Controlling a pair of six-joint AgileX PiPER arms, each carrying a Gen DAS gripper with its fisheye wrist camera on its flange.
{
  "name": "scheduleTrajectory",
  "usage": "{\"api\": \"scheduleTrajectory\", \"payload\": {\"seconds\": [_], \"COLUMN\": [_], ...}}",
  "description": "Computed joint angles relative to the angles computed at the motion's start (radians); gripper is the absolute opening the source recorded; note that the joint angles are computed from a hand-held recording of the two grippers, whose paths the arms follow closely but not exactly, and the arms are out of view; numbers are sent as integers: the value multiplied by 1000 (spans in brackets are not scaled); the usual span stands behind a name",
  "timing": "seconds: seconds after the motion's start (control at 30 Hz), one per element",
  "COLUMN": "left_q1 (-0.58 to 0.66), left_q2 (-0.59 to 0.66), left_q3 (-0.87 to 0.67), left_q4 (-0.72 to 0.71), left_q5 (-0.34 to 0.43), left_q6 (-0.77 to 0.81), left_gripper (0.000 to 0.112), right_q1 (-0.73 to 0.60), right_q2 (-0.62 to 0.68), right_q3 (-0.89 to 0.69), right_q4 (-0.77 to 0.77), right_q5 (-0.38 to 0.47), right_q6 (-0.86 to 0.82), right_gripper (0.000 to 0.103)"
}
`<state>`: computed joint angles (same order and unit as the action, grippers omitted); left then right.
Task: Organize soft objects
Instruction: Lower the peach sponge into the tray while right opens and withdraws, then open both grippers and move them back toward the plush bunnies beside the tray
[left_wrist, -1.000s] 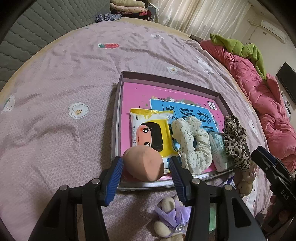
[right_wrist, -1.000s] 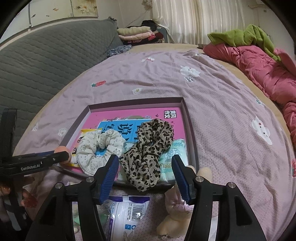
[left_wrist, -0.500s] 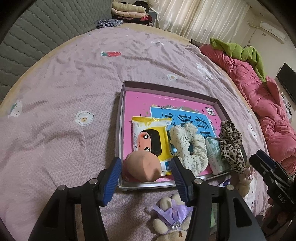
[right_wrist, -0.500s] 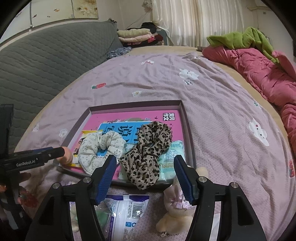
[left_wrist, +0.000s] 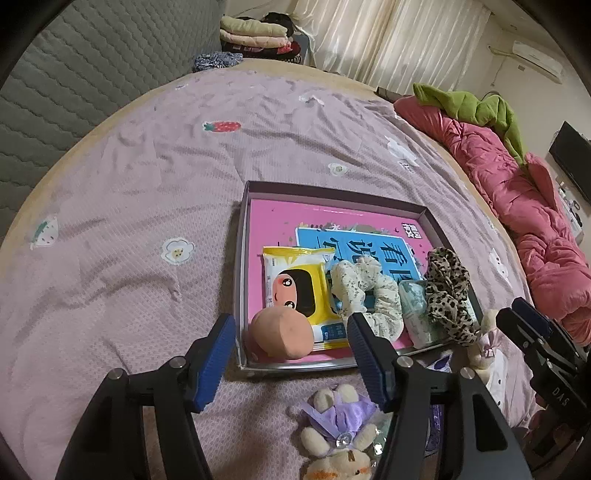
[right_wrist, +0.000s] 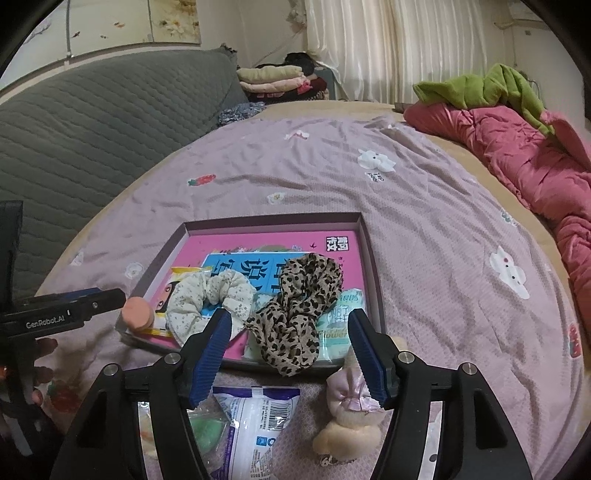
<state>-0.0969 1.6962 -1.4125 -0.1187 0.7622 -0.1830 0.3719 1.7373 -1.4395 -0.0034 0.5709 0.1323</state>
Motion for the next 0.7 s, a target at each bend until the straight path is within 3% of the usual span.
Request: {"api": "scheduleTrajectory", "payload": {"seconds": [0.17,0.7], "left_q1": [-6,-22], "left_q2": [-24,-102], "left_q3": [2,12], "left_q4": [14,36], "left_q5": [7,30], "left_q6": [-13,-33], "left_gripper": [63,63], "right_q1": [2,-1], "right_q2": [-27,-123], "right_q3": [15,74], "right_q4": [-14,-53], "right_q5": [-2,-6], "right_q6": [10,41], "right_gripper": [73,73]}}
